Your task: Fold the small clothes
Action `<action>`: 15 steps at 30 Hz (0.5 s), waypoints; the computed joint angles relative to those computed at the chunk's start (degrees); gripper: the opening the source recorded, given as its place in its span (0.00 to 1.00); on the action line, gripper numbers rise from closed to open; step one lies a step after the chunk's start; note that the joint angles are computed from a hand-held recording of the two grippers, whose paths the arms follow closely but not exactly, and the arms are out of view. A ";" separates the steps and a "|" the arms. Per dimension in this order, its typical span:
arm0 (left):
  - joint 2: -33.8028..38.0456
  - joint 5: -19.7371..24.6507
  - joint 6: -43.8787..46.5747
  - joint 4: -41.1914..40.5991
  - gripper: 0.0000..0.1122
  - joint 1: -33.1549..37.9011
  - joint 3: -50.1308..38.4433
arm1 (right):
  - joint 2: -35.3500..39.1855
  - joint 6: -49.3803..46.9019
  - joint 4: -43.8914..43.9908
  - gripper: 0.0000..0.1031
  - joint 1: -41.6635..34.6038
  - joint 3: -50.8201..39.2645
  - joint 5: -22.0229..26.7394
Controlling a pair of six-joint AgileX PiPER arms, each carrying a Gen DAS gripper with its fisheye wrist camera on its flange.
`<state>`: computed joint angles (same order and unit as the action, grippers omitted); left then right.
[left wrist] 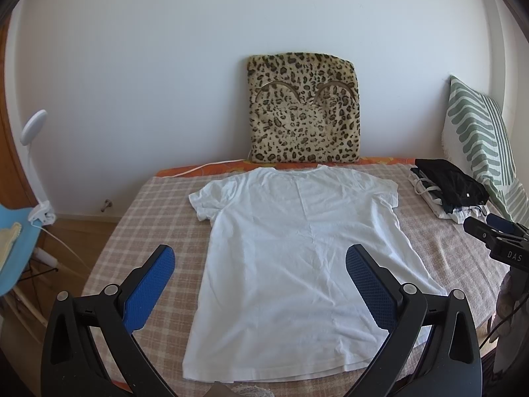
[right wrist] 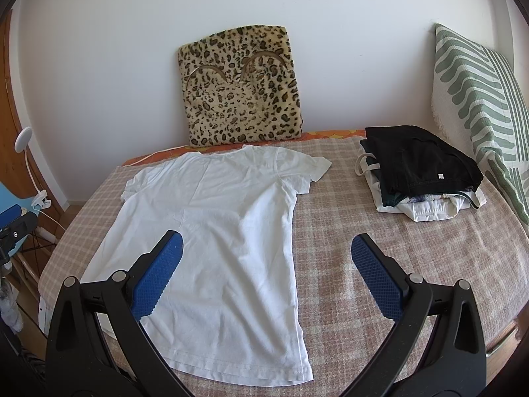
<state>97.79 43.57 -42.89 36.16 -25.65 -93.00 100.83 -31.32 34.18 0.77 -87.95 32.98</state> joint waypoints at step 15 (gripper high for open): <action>0.20 -0.22 0.05 -0.03 0.92 0.30 0.13 | -0.01 -0.63 0.35 1.00 -0.34 0.24 -0.04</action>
<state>97.98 43.35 -42.84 36.12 -25.35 -92.87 100.82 -31.95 34.52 0.44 -87.70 32.94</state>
